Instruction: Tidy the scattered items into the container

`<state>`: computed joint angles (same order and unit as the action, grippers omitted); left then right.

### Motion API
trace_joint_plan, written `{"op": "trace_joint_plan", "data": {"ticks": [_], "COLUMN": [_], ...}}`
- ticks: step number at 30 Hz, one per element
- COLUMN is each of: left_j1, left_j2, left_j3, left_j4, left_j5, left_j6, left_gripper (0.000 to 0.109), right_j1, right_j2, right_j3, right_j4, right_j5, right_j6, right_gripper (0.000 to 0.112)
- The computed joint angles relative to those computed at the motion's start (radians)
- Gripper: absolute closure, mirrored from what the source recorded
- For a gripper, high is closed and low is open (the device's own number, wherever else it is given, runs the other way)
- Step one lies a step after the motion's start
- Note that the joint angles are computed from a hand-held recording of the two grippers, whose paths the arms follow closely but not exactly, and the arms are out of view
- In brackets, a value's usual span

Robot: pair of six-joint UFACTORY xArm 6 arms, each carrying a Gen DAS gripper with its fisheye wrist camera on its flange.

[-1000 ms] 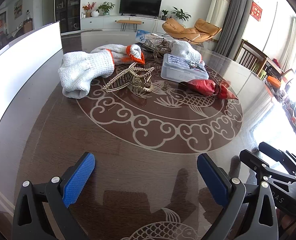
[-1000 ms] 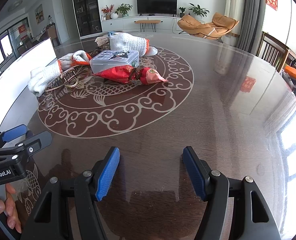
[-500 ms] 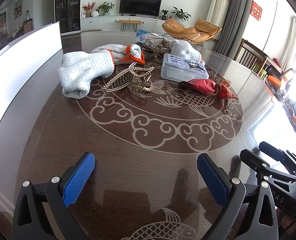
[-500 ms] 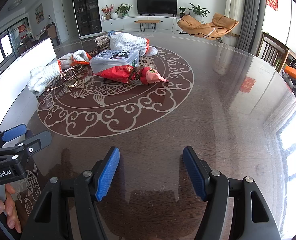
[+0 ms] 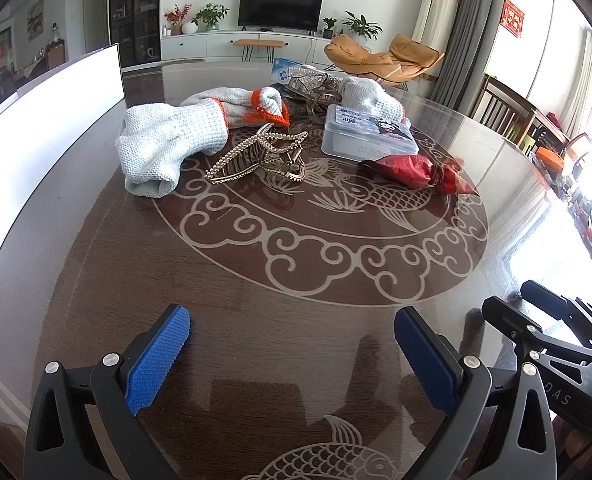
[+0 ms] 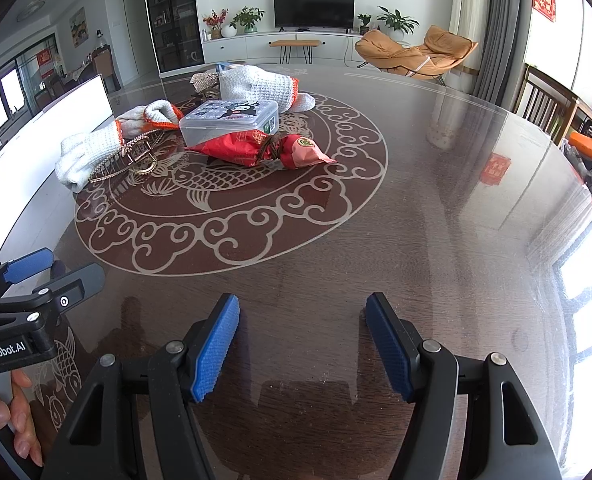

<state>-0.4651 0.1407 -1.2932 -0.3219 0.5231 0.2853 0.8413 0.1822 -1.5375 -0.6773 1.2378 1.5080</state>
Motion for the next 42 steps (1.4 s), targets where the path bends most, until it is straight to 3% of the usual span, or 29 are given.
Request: {"op": "trace_joint_plan", "data": {"ticks": [14,42], "left_j1": [-0.006,-0.009], "left_j2": [0.002,0.003], "left_j3": [-0.002,-0.003], "left_j4": [0.078,0.103], "left_j5": [0.005,0.005], "left_j6": [-0.044,-0.059], "left_gripper": [0.006,0.006], "right_j1": [0.000,0.000], "right_j2": [0.001,0.000], "right_j3": [-0.001,-0.001], "right_j4": [0.000,0.001], "right_j5": [0.001,0.000], "right_j6": [-0.001,-0.002], "right_gripper": [0.045,0.045]}}
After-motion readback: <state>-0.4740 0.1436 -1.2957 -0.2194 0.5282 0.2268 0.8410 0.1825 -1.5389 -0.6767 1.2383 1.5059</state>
